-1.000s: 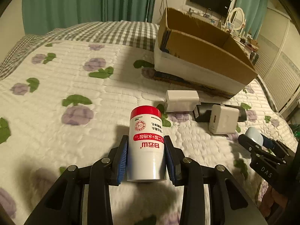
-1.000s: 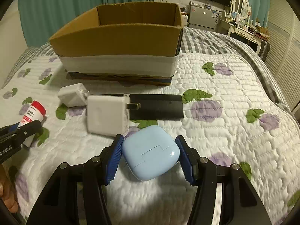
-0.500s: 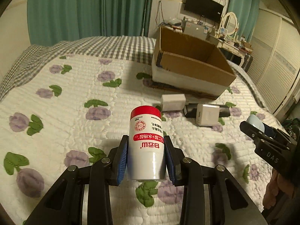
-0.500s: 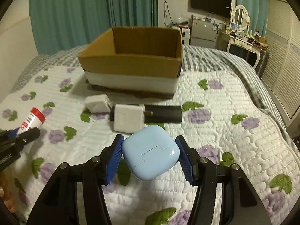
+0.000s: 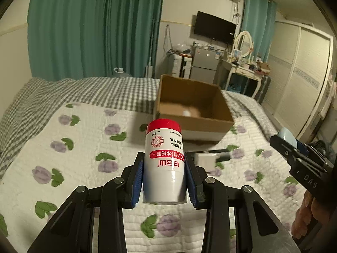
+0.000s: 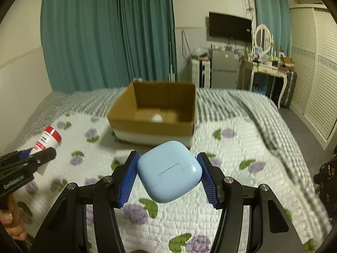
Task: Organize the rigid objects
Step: 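Carry the red-capped bottle and blue case into the box and release both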
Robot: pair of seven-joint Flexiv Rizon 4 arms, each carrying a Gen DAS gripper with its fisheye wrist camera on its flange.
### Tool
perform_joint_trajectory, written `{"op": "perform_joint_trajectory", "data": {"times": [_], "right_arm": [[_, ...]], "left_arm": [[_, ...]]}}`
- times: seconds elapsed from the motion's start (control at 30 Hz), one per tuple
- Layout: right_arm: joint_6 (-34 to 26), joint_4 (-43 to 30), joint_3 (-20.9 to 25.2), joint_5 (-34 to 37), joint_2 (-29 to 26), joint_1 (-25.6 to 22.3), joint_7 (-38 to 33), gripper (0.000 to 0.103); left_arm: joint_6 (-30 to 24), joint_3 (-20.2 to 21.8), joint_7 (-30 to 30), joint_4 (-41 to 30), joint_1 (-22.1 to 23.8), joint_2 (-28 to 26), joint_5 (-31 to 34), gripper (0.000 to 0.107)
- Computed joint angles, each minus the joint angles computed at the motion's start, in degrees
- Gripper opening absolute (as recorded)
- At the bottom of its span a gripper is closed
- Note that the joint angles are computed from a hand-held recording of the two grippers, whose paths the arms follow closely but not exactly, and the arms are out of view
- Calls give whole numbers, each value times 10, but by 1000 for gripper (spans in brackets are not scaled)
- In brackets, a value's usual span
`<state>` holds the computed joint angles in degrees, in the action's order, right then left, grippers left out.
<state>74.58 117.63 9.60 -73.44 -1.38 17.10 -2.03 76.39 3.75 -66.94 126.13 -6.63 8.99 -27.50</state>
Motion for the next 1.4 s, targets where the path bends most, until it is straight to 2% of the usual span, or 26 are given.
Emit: {"op": "perform_joint_trajectory", "data": {"times": [0.23,0.4,0.73,0.87,1.0,1.07,1.17,1.27,1.4], "right_arm": [[16,-37,-6,-79,23,-20,51,57],[27,-71,-10,-90,20,-33,45,57],[38,-158,-28,-97,-25,-28,9,57],[41,-195,-40,-91,-57,-16,-16,57],[51,-227,-57,-73,-93,-3,-42,57],[53,-242,-66,-55,-113,5,-61,57],[52,-257,-73,5,-141,16,-115,57],[48,-275,-72,89,-173,21,-195,57],[44,-301,-72,175,-217,25,-267,57]], "left_arm": [[24,-3,27,-34,-22,-5,-50,36],[44,-6,56,-72,-29,-20,-75,36],[75,-39,170,-173,-34,-89,-179,36],[74,-61,183,-213,-17,-127,-184,37],[72,-80,176,-249,2,-167,-165,37],[61,-83,153,-271,11,-191,-139,37],[28,-85,114,-303,24,-223,-104,37],[14,-86,86,-333,31,-255,-61,37],[-8,-87,54,-364,41,-295,-23,37]]}}
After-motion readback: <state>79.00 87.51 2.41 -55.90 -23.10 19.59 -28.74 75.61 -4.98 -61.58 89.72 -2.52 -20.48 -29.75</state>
